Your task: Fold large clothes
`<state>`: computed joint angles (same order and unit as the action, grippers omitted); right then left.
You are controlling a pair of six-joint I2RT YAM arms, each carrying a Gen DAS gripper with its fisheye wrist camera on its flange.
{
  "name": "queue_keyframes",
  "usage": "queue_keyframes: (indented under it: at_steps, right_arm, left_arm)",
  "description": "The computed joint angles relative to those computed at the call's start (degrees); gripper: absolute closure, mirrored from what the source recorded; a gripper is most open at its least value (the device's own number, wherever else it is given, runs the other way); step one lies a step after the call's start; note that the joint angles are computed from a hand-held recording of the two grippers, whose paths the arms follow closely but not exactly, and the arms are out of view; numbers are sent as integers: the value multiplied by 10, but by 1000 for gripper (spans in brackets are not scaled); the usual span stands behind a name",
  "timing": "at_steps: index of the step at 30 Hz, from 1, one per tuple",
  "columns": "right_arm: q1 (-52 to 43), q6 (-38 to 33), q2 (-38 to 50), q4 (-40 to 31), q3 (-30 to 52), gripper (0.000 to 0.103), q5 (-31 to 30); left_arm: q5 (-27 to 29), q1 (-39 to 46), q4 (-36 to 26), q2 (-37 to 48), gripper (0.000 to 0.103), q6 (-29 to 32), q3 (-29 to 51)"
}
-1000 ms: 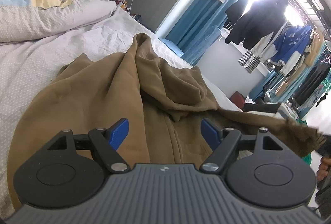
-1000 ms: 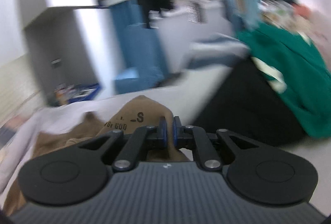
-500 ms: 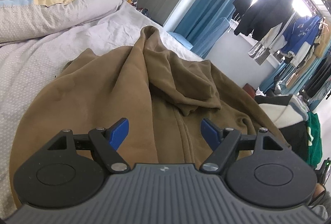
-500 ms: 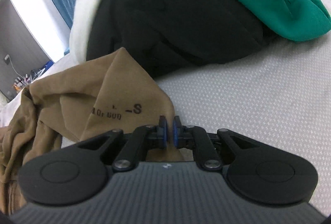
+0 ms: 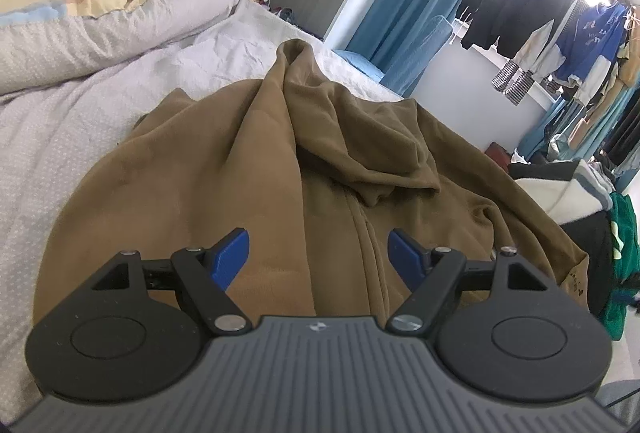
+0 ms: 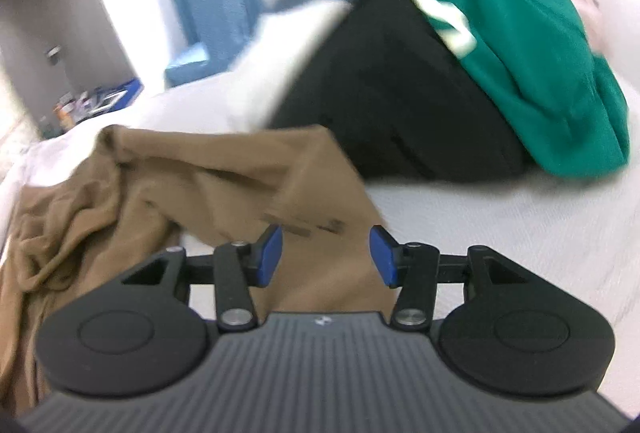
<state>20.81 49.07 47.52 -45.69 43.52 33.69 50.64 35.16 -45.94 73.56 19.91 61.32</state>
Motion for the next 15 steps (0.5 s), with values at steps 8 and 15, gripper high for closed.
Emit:
queue_keyframes:
  at_steps: [8,15]
  right_arm:
    - [212,-13,165,15,186,52,104]
    - [309,-53,290,105,278,52,78]
  left_arm:
    - [7,16,-20,-21,23,19,-7]
    - [0,20,-32,-22,24,29,-9]
